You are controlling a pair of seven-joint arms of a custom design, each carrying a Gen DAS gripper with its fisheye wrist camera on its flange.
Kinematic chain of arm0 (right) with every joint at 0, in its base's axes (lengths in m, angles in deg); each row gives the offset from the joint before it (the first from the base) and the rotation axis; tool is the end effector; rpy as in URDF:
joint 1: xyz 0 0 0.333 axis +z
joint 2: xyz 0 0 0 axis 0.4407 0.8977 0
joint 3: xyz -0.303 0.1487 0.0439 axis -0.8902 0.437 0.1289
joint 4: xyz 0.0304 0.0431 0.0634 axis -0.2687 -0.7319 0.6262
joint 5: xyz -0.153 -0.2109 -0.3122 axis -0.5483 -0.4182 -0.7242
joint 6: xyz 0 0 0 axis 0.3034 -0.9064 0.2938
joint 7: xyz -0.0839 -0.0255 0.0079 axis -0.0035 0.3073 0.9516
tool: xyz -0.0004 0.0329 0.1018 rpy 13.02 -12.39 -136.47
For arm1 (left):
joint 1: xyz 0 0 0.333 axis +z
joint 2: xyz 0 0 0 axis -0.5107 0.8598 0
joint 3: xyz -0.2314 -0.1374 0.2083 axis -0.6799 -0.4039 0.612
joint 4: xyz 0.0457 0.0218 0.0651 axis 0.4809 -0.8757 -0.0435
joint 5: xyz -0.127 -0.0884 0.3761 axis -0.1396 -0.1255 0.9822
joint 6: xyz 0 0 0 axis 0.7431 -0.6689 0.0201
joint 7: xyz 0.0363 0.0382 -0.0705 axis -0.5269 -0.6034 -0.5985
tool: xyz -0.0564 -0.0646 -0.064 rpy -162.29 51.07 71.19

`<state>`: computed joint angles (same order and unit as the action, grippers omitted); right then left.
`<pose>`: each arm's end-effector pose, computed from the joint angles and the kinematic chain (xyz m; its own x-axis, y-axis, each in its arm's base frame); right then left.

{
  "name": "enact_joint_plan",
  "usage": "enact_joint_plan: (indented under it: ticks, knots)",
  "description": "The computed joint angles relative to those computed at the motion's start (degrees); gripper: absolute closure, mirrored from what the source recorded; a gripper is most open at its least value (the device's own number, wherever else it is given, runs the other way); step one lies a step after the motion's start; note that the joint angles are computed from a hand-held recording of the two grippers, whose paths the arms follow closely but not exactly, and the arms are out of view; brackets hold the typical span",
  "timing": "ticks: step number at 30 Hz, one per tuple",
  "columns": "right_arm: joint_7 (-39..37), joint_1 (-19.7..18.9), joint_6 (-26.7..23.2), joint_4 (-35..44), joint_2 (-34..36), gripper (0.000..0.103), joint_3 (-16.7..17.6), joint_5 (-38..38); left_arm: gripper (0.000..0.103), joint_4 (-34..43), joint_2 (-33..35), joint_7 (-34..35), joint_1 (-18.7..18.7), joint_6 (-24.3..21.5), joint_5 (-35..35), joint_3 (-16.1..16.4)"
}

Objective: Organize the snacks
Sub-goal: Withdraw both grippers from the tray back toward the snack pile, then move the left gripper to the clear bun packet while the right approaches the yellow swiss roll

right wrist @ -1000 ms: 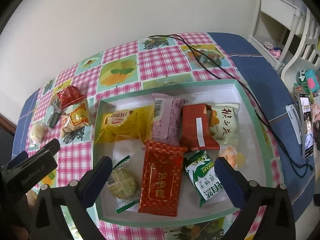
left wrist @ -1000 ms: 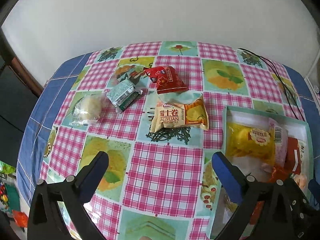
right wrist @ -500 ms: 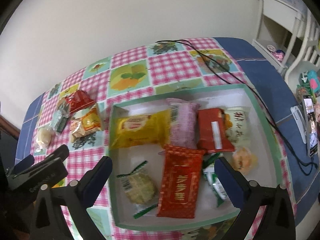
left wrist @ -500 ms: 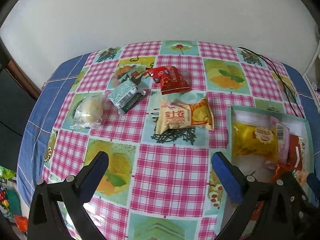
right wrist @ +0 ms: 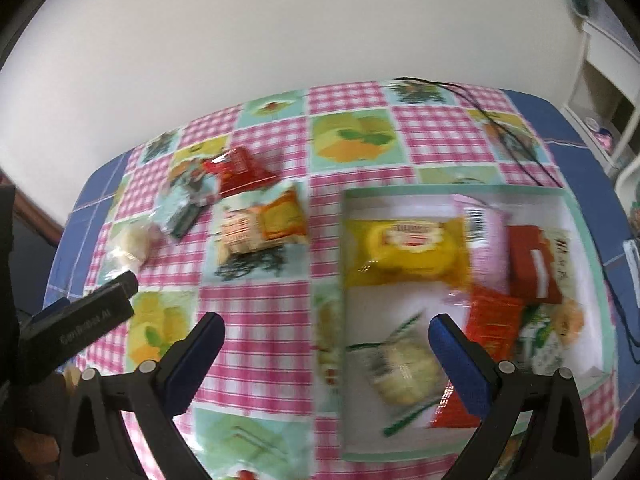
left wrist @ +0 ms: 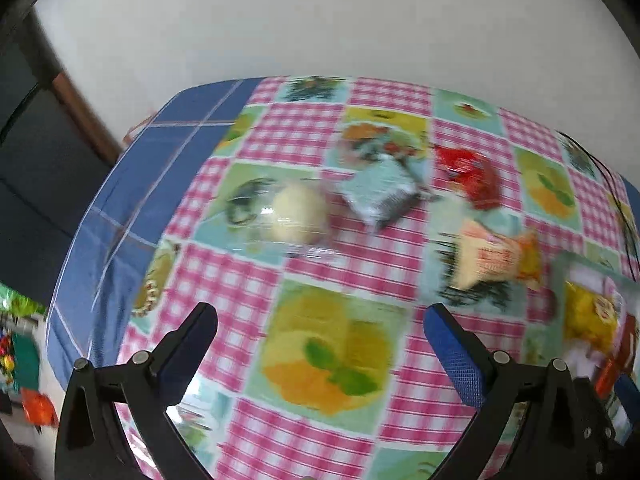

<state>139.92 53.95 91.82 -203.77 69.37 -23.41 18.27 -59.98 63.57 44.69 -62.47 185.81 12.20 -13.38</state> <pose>0.3765 0.3527 0.5214 -0.3600 -0.9283 -0.0934 -0.8268 0.3638 -0.4289 0.4597 -0.4623 0.4885 -0.0051 -0.9922 -0.1247 -0.8996 0.0590 -0.4326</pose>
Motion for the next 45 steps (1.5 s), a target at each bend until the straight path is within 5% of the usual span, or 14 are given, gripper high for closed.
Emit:
enact_joint_plan:
  ticks: [18, 45]
  knots:
    - [-2.23, 4.84, 3.88, 8.73, 11.62, 0.0, -1.75, -0.99, 0.0, -8.33, -5.62, -0.35, 7.28, 4.49, -3.67, 0.99]
    - [-3.66, 1.05, 10.74, 9.43, 13.95, 0.0, -5.23, -5.22, 0.0, -4.07, 0.89, -3.51, 7.19, 14.48, -3.02, 3.09]
